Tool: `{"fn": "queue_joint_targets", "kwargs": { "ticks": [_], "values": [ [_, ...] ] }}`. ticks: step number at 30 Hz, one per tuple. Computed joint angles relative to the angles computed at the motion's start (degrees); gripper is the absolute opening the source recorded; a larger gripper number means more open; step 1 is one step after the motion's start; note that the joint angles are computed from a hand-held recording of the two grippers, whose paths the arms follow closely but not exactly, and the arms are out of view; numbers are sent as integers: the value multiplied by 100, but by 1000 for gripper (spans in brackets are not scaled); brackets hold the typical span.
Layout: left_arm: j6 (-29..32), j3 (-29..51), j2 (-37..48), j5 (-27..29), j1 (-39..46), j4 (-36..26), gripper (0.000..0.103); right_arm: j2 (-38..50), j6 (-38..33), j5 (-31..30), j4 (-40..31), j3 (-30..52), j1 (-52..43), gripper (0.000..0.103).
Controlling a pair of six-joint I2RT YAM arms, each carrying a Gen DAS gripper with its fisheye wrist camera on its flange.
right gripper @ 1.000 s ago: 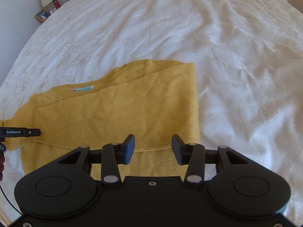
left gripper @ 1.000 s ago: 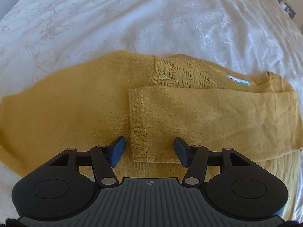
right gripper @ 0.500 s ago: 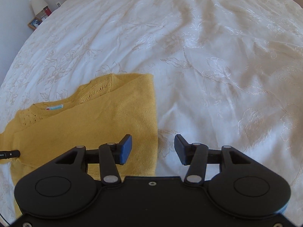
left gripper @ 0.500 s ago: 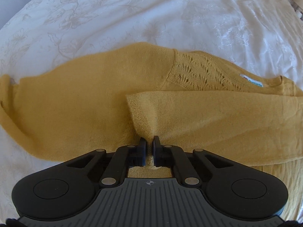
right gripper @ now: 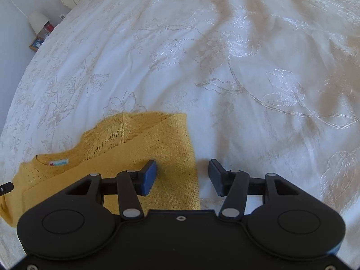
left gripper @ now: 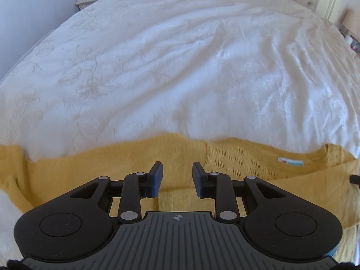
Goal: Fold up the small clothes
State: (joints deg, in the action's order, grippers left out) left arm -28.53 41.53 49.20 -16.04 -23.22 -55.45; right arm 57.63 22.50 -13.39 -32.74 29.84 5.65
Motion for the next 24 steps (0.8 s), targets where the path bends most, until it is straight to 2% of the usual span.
{"fn": "queue_joint_targets", "kwargs": {
  "ticks": [5,9,14,18,21,24],
  "values": [
    [774,108,1157,205,585,1229,30,-3,86,27,65,-53,17,59],
    [1091,44,1723,407,519,1360,30,39,76,27,80,-38,12,59],
    [892,-551,1071,460,147,1045,30,103,-48,-31,114,-34,-44,59],
    [819,-725,678,562,167,924,31,171,-122,-50,164,-30,-31,59],
    [1057,-719,982,507,222,1238,31,194,-165,-41,168,-20,-3,59],
    [1148,-743,1292,160,19,1721,31,220,-147,-19,168,4,28,59]
  ]
}}
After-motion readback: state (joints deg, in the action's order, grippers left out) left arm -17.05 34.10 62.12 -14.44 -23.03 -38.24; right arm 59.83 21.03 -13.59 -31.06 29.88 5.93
